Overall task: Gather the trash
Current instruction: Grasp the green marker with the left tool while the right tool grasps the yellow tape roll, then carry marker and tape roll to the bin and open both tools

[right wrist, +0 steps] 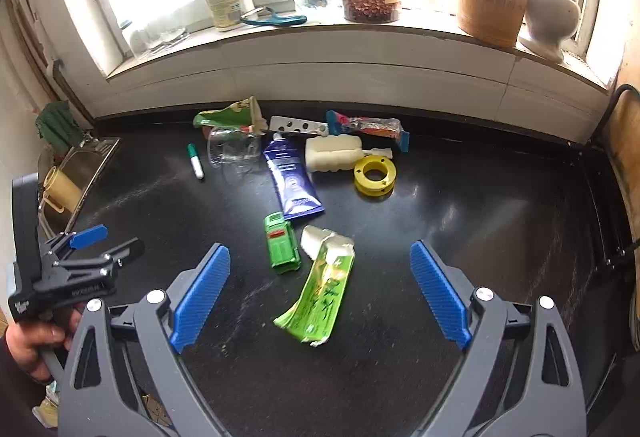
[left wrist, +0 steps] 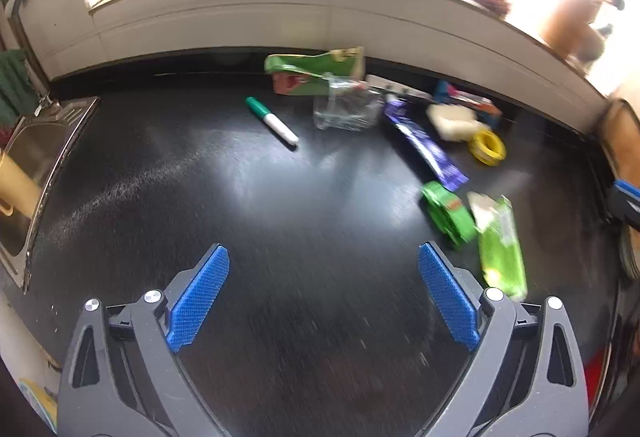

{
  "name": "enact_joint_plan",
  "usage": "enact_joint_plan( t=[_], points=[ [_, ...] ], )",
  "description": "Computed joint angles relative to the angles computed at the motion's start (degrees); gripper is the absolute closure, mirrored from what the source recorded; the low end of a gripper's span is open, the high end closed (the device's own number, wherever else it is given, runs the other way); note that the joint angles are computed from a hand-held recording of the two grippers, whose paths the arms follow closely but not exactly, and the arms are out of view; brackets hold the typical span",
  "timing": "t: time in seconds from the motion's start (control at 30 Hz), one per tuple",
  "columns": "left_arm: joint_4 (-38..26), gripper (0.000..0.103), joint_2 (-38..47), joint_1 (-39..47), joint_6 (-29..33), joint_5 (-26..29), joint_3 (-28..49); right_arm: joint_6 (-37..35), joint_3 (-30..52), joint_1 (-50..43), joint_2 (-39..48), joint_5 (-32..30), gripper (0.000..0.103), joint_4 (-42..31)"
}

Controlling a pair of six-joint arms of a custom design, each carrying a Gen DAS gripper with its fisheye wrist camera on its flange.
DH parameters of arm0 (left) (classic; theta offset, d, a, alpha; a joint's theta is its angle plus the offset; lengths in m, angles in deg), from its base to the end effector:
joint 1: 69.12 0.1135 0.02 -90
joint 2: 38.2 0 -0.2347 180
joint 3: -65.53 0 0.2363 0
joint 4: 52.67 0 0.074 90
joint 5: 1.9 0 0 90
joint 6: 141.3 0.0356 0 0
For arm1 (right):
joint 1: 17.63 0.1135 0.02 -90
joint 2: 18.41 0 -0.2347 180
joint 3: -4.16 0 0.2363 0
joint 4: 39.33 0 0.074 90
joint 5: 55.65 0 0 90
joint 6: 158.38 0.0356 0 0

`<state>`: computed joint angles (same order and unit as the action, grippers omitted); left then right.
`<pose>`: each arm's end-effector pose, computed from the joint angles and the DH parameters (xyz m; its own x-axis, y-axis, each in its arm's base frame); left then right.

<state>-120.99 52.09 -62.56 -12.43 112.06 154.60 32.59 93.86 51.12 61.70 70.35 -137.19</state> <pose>0.2944 0.0193 0.2434 -0.7017 0.4966 -0.5109 0.6126 0.7866 -0.0769 0.0977 0.1935 0.2813 -0.6650 0.4814 -0.5710 0.4979 0.8556 0.1414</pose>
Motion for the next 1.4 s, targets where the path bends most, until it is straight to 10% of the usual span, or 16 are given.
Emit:
enact_joint_plan(
  t=[0.3,0.7,0.83,0.97,1.4],
  points=[
    [10.43,0.01,23.98,-10.04,-16.25,-9.46,16.96,-28.69,-24.07,-26.47,-11.25,-9.85,0.014,25.18],
    [10.88,0.014,45.44,-14.07,-23.36,-15.38,39.11,-51.69,-31.19,-46.66,2.04,-16.52,0.024,47.4],
    [14.88,0.035,43.66,-14.73,-21.04,-15.27,35.63,-52.28,-32.06,-45.69,2.09,-15.42,0.048,49.17],
    [14.55,0.087,41.09,-14.63,-20.37,-14.24,32.94,-50.3,-31.76,-43.97,1.9,-16.29,0.049,47.74],
    [10.7,0.091,18.15,-8.94,-12.83,-8.59,11.6,-26.04,-23.55,-22.89,-8.38,-9.24,0.049,23.7]
  ],
)
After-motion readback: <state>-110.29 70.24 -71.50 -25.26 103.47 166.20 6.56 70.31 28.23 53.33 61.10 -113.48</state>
